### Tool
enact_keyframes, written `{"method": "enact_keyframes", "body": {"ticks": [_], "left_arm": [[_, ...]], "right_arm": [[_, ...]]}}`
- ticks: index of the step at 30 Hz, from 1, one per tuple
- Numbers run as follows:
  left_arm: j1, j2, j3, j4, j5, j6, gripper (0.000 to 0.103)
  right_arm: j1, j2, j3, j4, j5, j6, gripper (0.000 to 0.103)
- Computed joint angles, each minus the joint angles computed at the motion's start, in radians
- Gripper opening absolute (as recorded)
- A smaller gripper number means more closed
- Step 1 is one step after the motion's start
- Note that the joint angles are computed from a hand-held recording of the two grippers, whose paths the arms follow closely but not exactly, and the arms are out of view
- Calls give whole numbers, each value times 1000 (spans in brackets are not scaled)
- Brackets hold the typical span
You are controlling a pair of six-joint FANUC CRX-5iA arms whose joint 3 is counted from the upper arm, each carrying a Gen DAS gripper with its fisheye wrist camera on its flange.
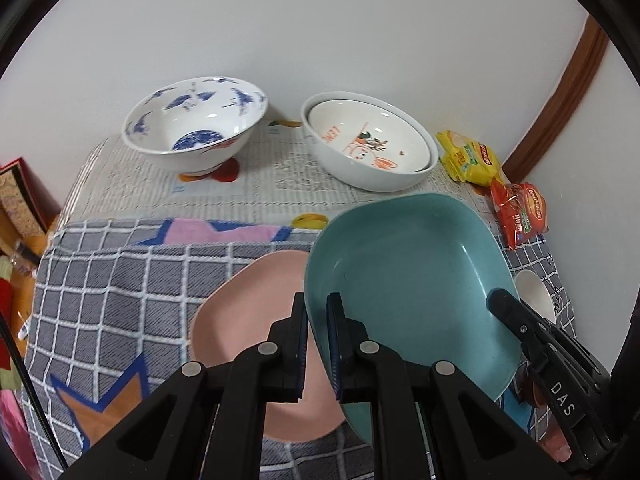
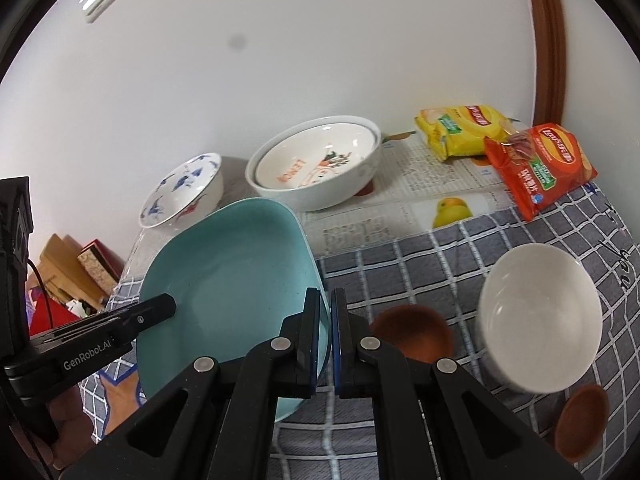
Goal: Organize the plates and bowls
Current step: 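Carry the teal plate onto the pink plate and open the left gripper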
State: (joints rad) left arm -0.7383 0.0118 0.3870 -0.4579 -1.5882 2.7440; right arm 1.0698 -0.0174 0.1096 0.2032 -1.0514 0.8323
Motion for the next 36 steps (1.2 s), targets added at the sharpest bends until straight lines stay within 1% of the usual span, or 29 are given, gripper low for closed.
{"method": "enact_keyframes", "body": {"ticks": [7, 14, 23, 29, 36], "left_arm": [[-27, -55, -54, -19, -21, 45, 10], [-34, -109, -114, -24, -26, 85, 10], [-7, -171, -220, 15, 3, 121, 10], [19, -188, -275, 55, 24, 125, 10], [30, -178, -287, 71, 40, 112, 11]], "right_arm": [[51, -1, -4, 17, -3, -22, 6], [85, 12, 5, 15, -6, -28, 6], [106, 49, 11, -8, -10, -20, 6], [113, 78, 12, -26, -18, -9, 7], [97, 98, 15, -46, -26, 13, 8]]}}
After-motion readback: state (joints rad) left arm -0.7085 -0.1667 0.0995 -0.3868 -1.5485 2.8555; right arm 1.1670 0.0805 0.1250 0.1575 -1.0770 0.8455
